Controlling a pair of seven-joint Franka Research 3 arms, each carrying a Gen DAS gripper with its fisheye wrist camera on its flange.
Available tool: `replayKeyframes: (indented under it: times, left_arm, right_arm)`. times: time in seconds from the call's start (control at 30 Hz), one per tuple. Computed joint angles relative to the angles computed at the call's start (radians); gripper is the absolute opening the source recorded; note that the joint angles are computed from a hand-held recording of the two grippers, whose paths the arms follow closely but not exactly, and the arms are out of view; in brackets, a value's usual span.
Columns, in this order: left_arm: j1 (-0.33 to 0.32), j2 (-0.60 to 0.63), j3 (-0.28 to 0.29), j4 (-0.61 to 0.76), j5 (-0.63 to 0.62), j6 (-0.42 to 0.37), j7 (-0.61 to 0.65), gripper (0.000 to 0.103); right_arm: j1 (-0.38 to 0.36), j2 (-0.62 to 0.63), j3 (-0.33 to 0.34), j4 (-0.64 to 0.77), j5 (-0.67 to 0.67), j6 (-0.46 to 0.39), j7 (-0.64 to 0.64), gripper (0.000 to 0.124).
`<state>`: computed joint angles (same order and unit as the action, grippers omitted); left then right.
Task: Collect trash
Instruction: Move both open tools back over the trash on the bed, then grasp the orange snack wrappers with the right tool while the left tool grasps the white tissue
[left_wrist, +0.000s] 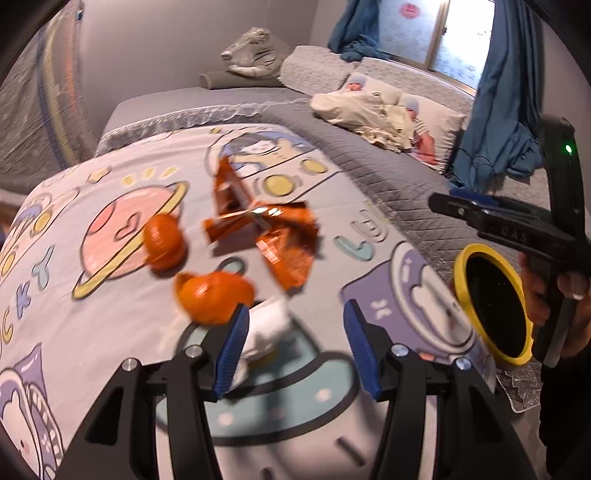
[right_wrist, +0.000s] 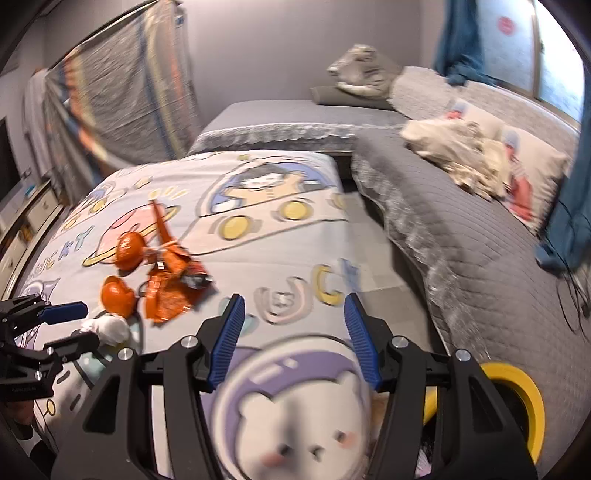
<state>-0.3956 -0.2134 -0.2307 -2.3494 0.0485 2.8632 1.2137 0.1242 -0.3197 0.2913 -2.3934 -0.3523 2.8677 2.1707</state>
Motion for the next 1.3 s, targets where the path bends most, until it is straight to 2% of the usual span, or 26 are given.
replayKeyframes:
  times: [0.1,0.3,0.67,1.0,1.07,1.13,1.2,1.3]
  left_arm:
    - [0.004,-0.021,0.013,-0.034,-0.012,0.003,-0.004,0.05]
    - [-0.001,-0.024,0.037,-0.067,-0.051,0.008,0.023,0.05]
    - [0.012,0.008,0.034,-0.051,-0.073,0.008,0.039,0.05]
    - [0.036,0.021,0.003,-0.035,0.005,0.002,0.003,0.05]
    - [0.031,0.023,0.003,-0.028,0.006,-0.004,0.005,0.048]
    - [0.034,0.031,-0.005,-0.012,0.023,-0.021,-0.001,0.04]
    - [0.067,0.044,-0.042,0.01,0.123,-0.051,-0.076,0.034]
    - [0.072,0.059,-0.057,0.027,0.192,-0.07,-0.127,0.026]
  right_arm:
    - [0.014,0.069,0.015,0.065,-0.023,-0.015,-0.007,0.053]
    - [0.105,0.191,-0.025,0.18,-0.068,-0.054,-0.03,0.056]
    - [0.272,0.375,-0.135,0.388,0.052,-0.16,-0.25,0.057]
    - [0.347,0.494,-0.195,0.51,0.07,-0.233,-0.297,0.057]
    - [0.351,0.517,-0.2,0.537,0.087,-0.246,-0.315,0.057]
    - [0.358,0.532,-0.208,0.555,0.091,-0.254,-0.325,0.056]
    - [0.361,0.546,-0.212,0.571,0.106,-0.257,-0.341,0.052]
    - [0.363,0.56,-0.215,0.585,0.13,-0.255,-0.366,0.043]
